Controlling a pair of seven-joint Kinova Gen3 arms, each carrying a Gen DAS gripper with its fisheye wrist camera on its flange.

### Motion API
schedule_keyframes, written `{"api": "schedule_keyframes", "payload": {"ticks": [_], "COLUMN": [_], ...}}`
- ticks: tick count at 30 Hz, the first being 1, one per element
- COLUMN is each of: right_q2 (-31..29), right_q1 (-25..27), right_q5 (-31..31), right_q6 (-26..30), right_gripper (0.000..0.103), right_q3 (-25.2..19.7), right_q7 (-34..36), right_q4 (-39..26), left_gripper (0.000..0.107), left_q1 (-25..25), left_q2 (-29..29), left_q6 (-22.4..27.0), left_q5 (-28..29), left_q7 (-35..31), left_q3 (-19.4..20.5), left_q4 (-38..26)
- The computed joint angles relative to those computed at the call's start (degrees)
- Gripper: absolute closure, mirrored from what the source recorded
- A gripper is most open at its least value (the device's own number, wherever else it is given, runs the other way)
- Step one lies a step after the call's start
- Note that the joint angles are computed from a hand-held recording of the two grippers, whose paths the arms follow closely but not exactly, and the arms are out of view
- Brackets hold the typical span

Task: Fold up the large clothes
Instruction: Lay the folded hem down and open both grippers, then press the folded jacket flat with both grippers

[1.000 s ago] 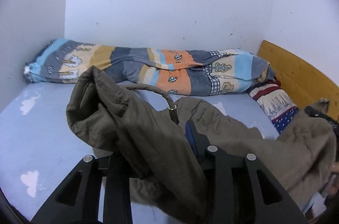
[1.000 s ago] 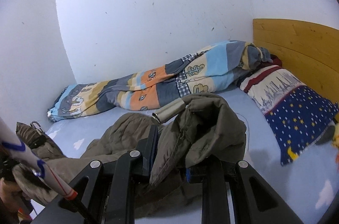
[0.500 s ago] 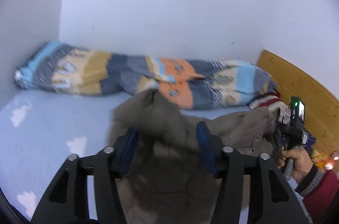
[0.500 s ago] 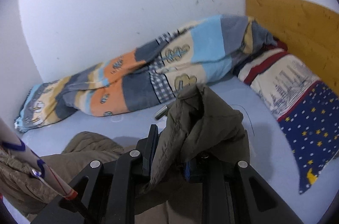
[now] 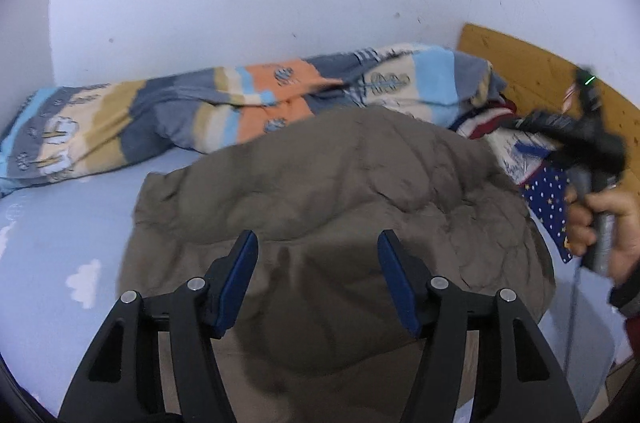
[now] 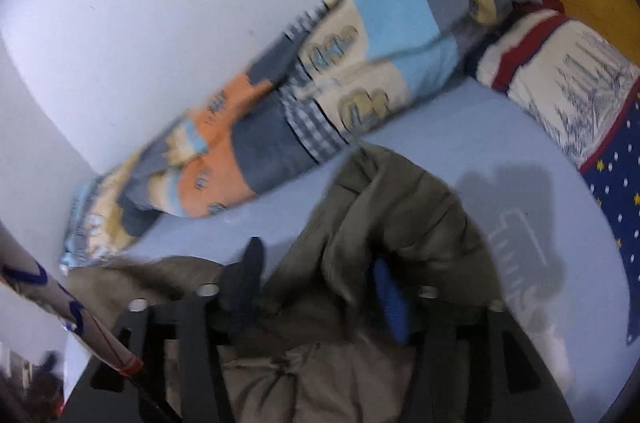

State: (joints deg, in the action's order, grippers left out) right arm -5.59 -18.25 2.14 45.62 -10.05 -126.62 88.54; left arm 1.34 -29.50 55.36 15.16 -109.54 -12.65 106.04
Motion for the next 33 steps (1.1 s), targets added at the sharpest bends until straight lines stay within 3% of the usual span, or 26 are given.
{"api": "schedule_keyframes", "payload": {"ticks": [5, 9, 14, 17, 20, 24, 26, 30, 33], "right_q2": [-3.2, 1.0, 6.8, 9.8, 10.9, 12.6, 13.3, 15.9, 16.8], "right_q1": [-0.8, -4.0, -10.4, -8.7, -8.6, -10.6, -11.4, -12.0, -13.6], "right_q5": [3.6, 11.2, 19.6, 17.4, 12.6, 13.1, 13.9, 14.0, 15.0], "right_q6": [1.1, 5.2, 7.2, 6.3, 3.7, 2.3, 1.9, 3.2, 8.8], "right_gripper": [0.024, 0.024, 0.024, 0.02, 0.014, 0.01, 0.009, 0.007, 0.007], "right_q3": [-2.4, -7.5, -6.6, -6.0, -2.6, -0.2, 0.3, 1.2, 1.7], "right_q7": [1.9, -0.2, -6.1, -5.2, -1.4, -1.3, -2.0, -1.9, -1.8], "right_q4": [0.2, -0.3, -0.1, -0.2, 1.1, 1.9, 2.1, 0.1, -3.4], "left_gripper": [0.046, 0.046, 0.038, 0.033, 0.029, 0.028, 0.027, 0.027, 0.027], "left_q1": [-1.6, -3.4, -3.9, -3.7, -3.7, -2.7, -1.4, -6.6, -4.4], "left_q2": [4.4, 10.7, 16.2, 18.5, 20.1, 21.0, 22.1, 24.3, 21.7], "left_q6": [-5.0, -5.9, -8.4, -10.3, -13.1, -15.9, -17.0, -14.3, -10.4], "left_q5": [-1.9, -4.4, -7.0, -4.6, -0.1, 1.9, -0.5, -9.6, -13.7], "left_q7": [3.4, 7.6, 9.5, 7.9, 3.7, 2.4, 5.2, 14.2, 18.4], "left_q3": [6.1, 8.9, 10.2, 8.8, 6.9, 5.5, 5.6, 14.5, 13.9], "left_q4": [1.8, 0.5, 0.8, 1.5, 3.2, 4.8, 4.5, 1.3, 0.2]}}
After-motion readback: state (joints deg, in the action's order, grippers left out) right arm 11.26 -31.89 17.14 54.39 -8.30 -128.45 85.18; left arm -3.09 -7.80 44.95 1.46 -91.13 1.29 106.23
